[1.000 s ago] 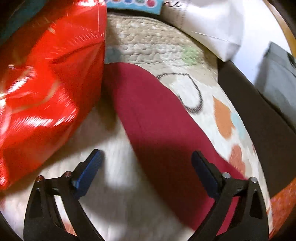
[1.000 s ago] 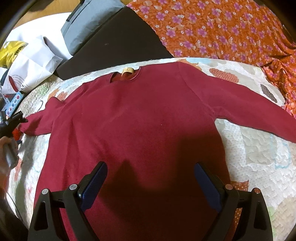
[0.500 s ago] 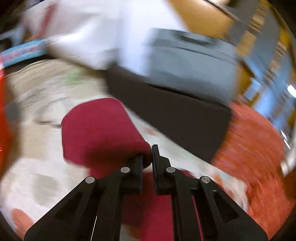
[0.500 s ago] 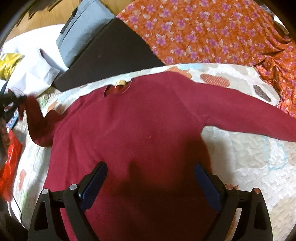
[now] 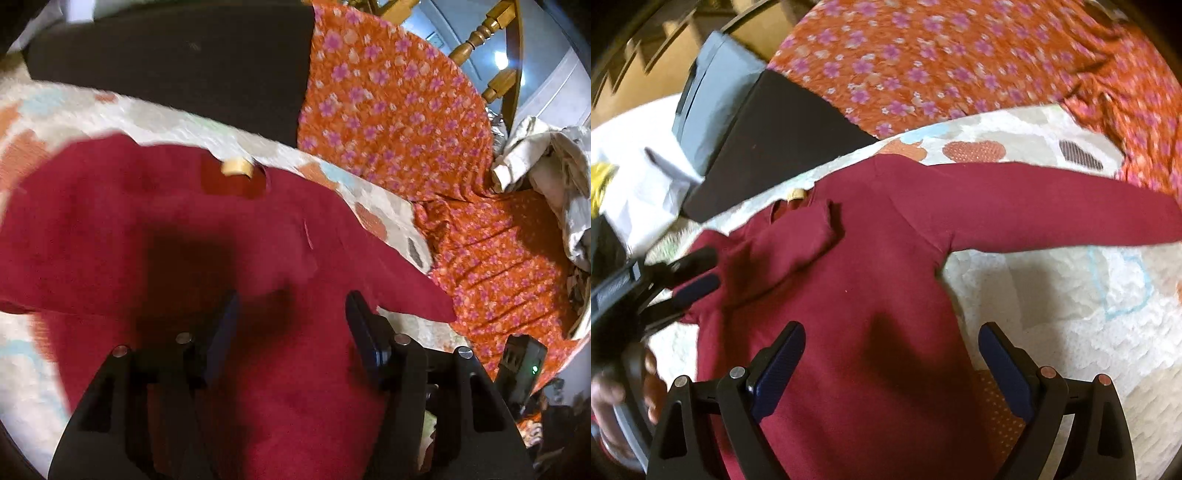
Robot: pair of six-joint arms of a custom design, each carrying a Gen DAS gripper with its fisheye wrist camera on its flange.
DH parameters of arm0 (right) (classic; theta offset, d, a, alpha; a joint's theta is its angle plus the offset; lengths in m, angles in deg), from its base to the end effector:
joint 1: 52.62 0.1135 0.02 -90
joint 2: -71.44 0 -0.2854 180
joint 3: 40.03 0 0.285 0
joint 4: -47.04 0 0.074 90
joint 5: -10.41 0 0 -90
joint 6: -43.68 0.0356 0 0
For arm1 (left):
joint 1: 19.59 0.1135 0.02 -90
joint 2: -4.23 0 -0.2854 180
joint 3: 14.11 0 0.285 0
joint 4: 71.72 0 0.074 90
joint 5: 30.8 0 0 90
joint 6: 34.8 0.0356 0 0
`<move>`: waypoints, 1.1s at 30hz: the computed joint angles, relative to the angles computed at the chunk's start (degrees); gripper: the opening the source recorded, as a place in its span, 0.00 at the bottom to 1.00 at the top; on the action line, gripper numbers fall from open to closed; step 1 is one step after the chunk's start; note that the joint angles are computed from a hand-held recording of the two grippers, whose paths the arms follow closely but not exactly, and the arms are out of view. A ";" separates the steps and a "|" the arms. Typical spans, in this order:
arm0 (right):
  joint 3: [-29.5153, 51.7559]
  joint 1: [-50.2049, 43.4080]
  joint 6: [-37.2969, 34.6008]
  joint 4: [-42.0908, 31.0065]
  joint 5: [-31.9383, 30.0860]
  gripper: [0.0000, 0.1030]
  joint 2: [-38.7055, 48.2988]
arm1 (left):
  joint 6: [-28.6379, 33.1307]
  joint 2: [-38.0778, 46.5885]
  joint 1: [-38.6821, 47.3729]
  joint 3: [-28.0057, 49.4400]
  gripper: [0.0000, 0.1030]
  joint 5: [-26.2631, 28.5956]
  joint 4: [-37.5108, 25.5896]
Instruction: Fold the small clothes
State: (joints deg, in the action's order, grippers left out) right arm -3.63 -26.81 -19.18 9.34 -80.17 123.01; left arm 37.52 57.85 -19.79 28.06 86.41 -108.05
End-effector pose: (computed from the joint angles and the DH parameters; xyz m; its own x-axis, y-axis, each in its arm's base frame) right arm 0.1653 0.0804 0.1751 -0.8398 0.1005 -0.5335 -0.0649 0.9571 0.2825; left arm 0.2010 -0.0170 0.2085 -0.7998 -0.2673 -0.5374 0.0708 0.8471 -0.5267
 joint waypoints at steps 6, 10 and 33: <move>6.17 1.78 -0.04 9.68 -0.58 0.91 12.76 | 10.75 -12.47 10.93 1.57 0.61 -11.72 -17.02; 15.10 2.88 -1.09 18.14 -0.70 0.90 32.35 | 19.37 -9.96 25.22 0.87 0.61 -8.32 -18.45; 20.95 -13.30 -20.76 8.25 -3.62 0.17 32.87 | 11.81 -0.99 12.70 -4.56 0.61 -23.29 -1.07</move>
State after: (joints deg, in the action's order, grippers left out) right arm 17.32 -40.10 -39.93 17.59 -83.78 155.88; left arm 49.34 56.86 -7.09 23.50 63.12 -109.11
